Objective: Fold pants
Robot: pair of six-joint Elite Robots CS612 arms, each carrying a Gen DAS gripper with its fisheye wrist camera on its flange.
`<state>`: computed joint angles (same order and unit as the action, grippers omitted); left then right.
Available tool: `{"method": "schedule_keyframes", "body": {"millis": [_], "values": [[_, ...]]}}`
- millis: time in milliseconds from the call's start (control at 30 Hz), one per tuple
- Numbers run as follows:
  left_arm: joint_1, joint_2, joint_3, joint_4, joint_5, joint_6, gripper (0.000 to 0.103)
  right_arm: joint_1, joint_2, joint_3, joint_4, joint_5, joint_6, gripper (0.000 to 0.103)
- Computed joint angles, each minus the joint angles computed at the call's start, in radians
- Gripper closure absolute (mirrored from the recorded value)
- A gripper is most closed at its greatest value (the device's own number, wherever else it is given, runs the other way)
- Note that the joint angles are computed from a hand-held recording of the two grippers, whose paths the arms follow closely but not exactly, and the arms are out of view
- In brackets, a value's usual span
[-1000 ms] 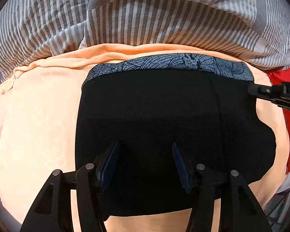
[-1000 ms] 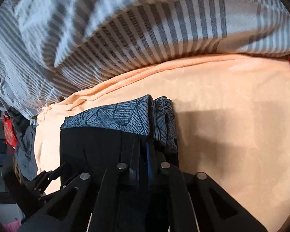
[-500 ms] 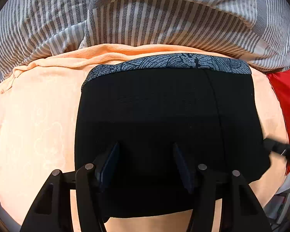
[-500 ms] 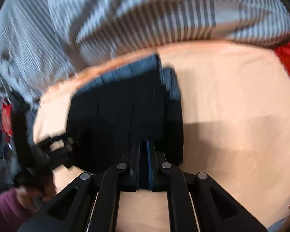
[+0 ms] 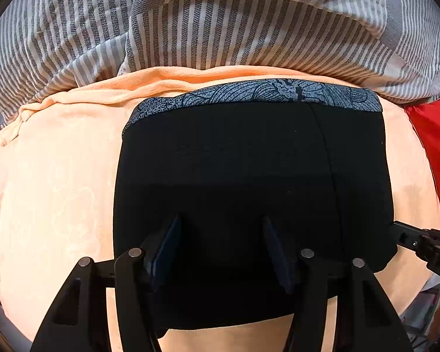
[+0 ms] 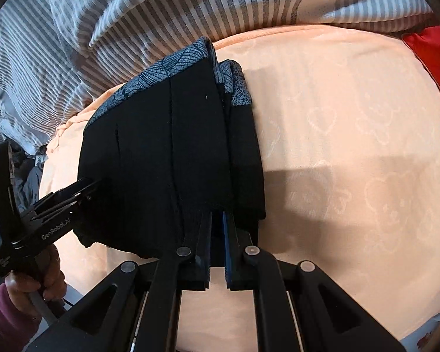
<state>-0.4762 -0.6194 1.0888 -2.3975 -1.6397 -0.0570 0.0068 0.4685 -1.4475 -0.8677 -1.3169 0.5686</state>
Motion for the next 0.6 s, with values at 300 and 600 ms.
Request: {"method": "schedule_keyframes", "body": {"millis": [300, 600], "values": [[0.000, 0.002, -0.009, 0.018, 0.002, -0.003, 0.043, 0.000, 0.006, -0.014, -0.002, 0.005, 0.017, 0.095], [-0.002, 0.003, -0.013, 0.025, 0.017, 0.001, 0.043, -0.001, 0.007, -0.033, 0.040, 0.011, 0.035, 0.090]]}}
